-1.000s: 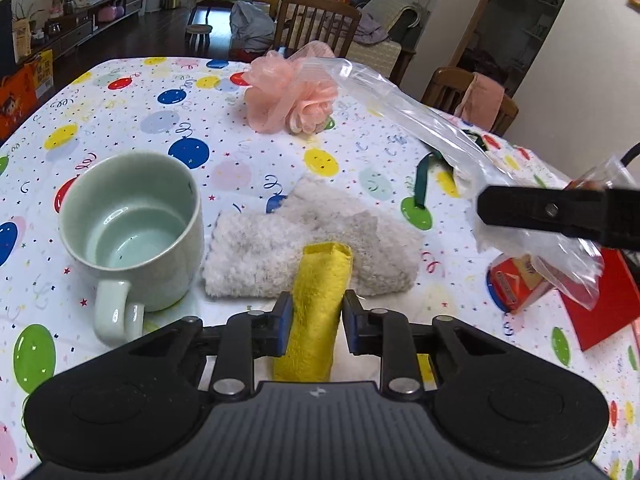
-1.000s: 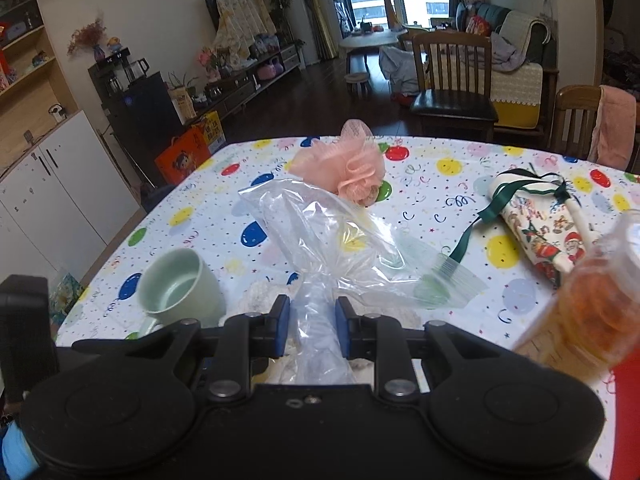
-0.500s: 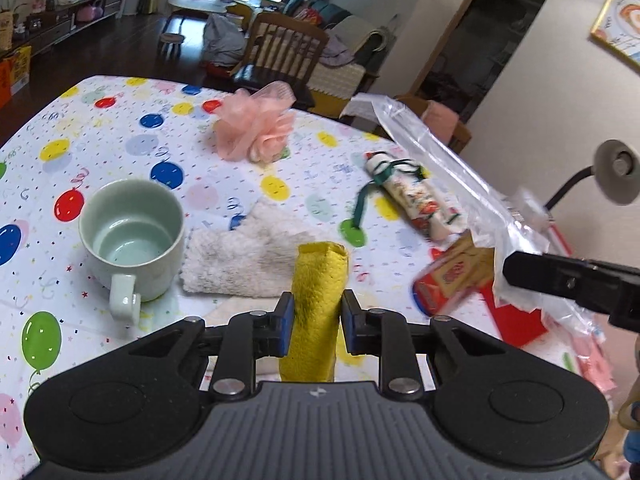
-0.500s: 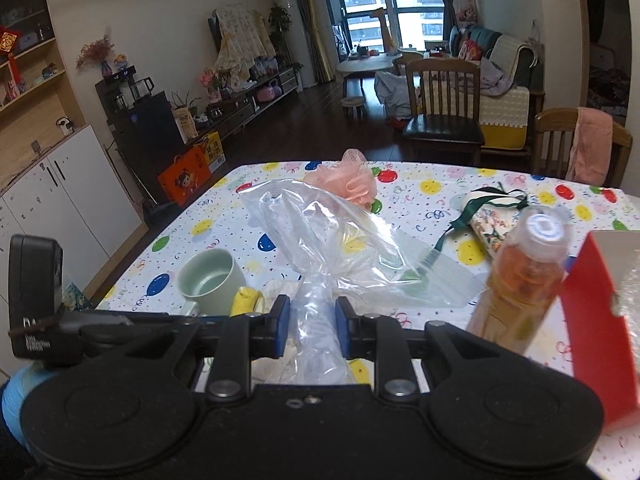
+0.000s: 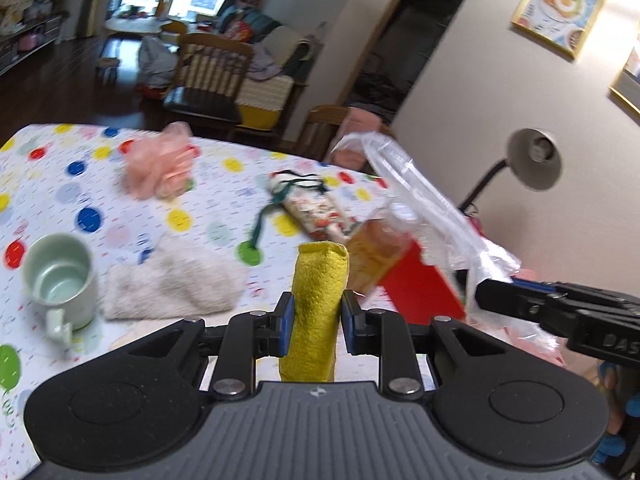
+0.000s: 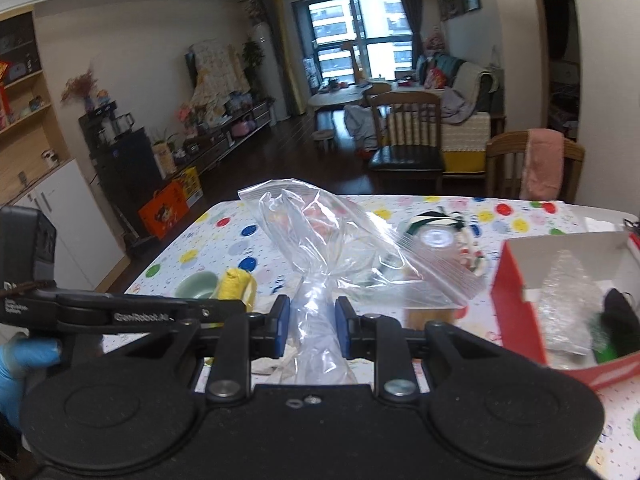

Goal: Organize soft objects
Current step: 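Carry the yellow sponge and plastic bag with both tools over the red box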

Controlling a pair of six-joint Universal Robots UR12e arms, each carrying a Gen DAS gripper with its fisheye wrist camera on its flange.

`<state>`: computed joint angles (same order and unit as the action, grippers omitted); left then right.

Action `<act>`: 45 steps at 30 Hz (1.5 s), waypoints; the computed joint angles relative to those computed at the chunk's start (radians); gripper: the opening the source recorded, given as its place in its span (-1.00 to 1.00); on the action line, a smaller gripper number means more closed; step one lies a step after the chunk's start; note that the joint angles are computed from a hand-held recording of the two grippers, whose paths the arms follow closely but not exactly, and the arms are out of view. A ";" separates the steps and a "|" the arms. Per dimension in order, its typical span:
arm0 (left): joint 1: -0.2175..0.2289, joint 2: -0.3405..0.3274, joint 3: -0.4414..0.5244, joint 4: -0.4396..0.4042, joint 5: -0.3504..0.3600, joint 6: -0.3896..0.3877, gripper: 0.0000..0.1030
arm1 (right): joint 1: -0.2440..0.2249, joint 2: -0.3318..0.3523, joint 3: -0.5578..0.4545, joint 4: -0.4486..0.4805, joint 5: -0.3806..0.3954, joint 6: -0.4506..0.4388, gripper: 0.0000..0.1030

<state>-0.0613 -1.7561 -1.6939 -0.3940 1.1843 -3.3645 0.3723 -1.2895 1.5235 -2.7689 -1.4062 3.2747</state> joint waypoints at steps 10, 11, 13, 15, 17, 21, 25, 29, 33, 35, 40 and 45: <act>-0.093 -0.081 0.135 -0.049 -0.015 0.035 -0.54 | -0.084 -0.049 0.064 -0.023 -0.027 0.022 -0.55; -0.103 -0.093 0.152 -0.058 -0.016 0.032 -0.54 | -0.095 -0.053 0.069 -0.025 -0.030 0.021 -0.55; -0.124 -0.115 0.184 -0.076 -0.018 0.033 -0.54 | -0.116 -0.060 0.080 -0.028 -0.028 0.015 -0.55; -0.147 -0.137 0.216 -0.088 -0.005 0.038 -0.54 | -0.138 -0.062 0.086 -0.030 -0.028 0.008 -0.55; -0.167 -0.161 0.250 -0.103 0.004 0.039 -0.54 | -0.157 -0.063 0.091 -0.028 -0.024 0.001 -0.55; -0.204 -0.208 0.320 -0.133 0.025 0.037 -0.54 | -0.195 -0.053 0.089 -0.023 -0.019 -0.015 -0.55; -0.235 -0.257 0.395 -0.168 0.052 0.052 -0.54 | -0.229 -0.041 0.088 -0.016 -0.004 -0.028 -0.55; -0.262 -0.306 0.469 -0.210 0.087 0.073 -0.54 | -0.259 -0.022 0.076 -0.010 0.011 -0.038 -0.55; -0.285 -0.354 0.539 -0.256 0.113 0.085 -0.54 | -0.289 -0.002 0.061 0.007 0.033 -0.031 -0.55; -0.295 -0.377 0.569 -0.281 0.129 0.088 -0.54 | -0.299 0.007 0.056 0.014 0.033 -0.033 -0.55; -0.316 -0.430 0.638 -0.337 0.181 0.095 -0.54 | -0.318 0.032 0.041 0.041 0.043 -0.041 -0.55; -0.329 -0.482 0.705 -0.381 0.211 0.084 -0.54 | -0.331 0.061 0.019 0.073 0.048 -0.064 -0.55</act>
